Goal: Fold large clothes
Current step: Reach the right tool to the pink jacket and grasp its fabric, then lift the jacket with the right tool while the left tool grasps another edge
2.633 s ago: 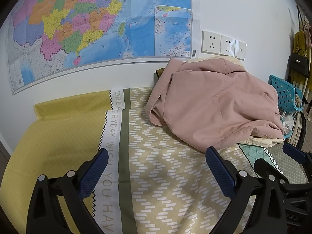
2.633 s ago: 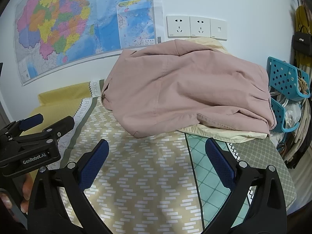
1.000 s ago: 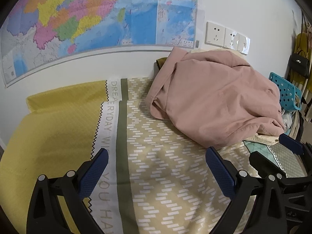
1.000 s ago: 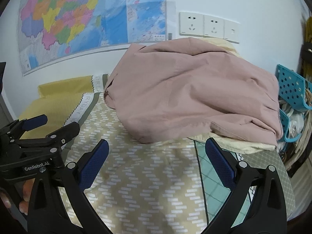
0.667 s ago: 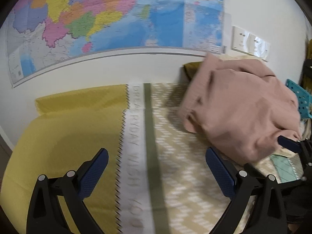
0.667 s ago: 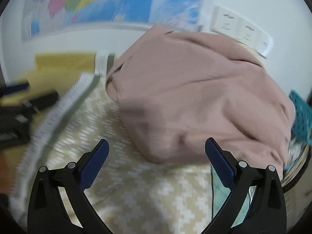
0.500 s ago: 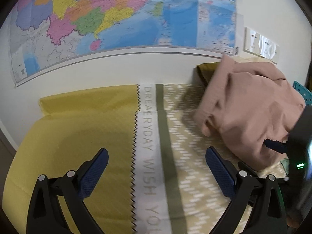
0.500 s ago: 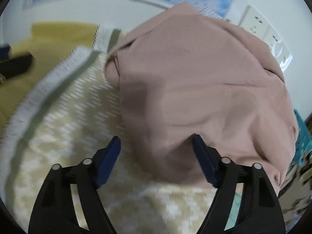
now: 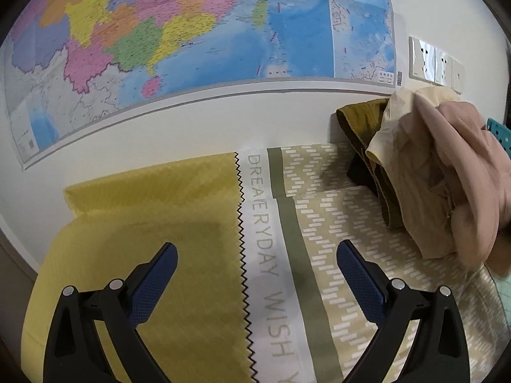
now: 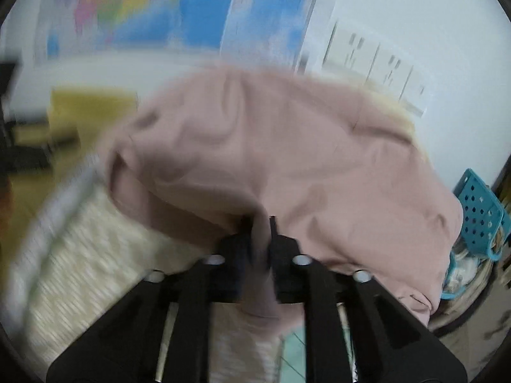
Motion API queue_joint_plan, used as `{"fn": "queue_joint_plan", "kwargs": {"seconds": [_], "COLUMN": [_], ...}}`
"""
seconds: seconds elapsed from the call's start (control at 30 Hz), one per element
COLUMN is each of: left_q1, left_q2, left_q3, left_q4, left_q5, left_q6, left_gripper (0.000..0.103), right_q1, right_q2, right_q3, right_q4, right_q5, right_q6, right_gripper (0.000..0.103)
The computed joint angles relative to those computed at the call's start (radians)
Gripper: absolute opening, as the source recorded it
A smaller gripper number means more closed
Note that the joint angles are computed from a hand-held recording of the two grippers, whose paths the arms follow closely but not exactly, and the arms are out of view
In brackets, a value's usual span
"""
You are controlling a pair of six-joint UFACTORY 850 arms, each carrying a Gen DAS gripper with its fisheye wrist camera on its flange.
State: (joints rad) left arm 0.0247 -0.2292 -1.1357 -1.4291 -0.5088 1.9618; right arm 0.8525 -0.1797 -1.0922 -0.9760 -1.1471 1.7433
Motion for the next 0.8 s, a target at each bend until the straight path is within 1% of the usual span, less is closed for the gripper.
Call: {"fn": "queue_joint_plan", "kwargs": {"seconds": [0.03,0.07,0.1,0.13,0.17,0.2,0.23,0.27,0.3,0.33,0.43,0.47,0.53,0.57,0.7,0.73,0.8], "left_q1": [-0.005,-0.011,-0.014,-0.018,-0.021,-0.022,-0.024,-0.024,-0.024,-0.023,-0.028,-0.031,-0.044,-0.049,-0.086,-0.099,-0.128], "left_q2": [0.000,-0.002,-0.004,-0.005,-0.007,-0.011,-0.014,-0.017,-0.020,-0.025,-0.033,-0.033,-0.027,-0.025,-0.016,-0.006,0.004], "left_q3": [0.002,0.002,0.002,0.003,0.003,-0.001,-0.005,-0.009,-0.013,-0.020,-0.041,-0.045,-0.053,-0.056,-0.061,-0.048,-0.026], "left_q4": [-0.005,-0.009,-0.012,-0.016,-0.022,-0.018,-0.014,-0.016,-0.016,-0.015,-0.014,-0.021,-0.033,-0.027,0.024,0.022,0.050], "left_q5": [0.009,0.020,0.023,0.029,0.035,0.035,0.036,0.033,0.027,0.011,-0.061,-0.091,-0.182,-0.223,-0.488,-0.521,-0.642], "left_q6": [0.009,0.019,0.027,0.038,0.054,0.057,0.059,0.066,0.071,0.074,0.087,0.096,0.114,0.109,0.102,0.117,0.156], "left_gripper": [0.096,0.096,0.096,0.096,0.096,0.096,0.096,0.096,0.096,0.096,0.096,0.096,0.096,0.096,0.096,0.096,0.096], "right_q1": [-0.005,-0.009,-0.013,-0.021,-0.033,-0.046,-0.056,-0.052,-0.043,-0.024,0.033,0.061,0.101,0.111,0.144,0.149,0.173], "right_q2": [-0.020,-0.048,-0.066,-0.092,-0.113,-0.121,-0.117,-0.098,-0.045,0.014,0.149,0.198,0.290,0.327,0.421,0.434,0.488], "right_q3": [-0.005,-0.012,-0.017,-0.031,-0.041,-0.042,-0.040,-0.029,0.006,0.036,0.072,0.072,0.063,0.065,0.035,0.025,0.055], "right_q4": [0.010,0.004,0.004,0.015,0.021,0.021,0.022,0.001,-0.049,-0.110,-0.225,-0.260,-0.304,-0.310,-0.325,-0.324,-0.320], "right_q5": [-0.005,-0.001,0.005,0.016,0.034,0.062,0.079,0.092,0.120,0.109,-0.004,-0.085,-0.206,-0.237,-0.337,-0.355,-0.382], "right_q6": [-0.021,-0.046,-0.064,-0.090,-0.106,-0.110,-0.101,-0.054,0.035,0.114,0.219,0.228,0.211,0.198,0.143,0.127,0.140], "right_gripper": [0.071,0.078,0.075,0.058,0.032,0.016,0.007,0.007,0.007,0.006,0.006,0.006,0.006,0.006,0.006,0.006,0.006]}}
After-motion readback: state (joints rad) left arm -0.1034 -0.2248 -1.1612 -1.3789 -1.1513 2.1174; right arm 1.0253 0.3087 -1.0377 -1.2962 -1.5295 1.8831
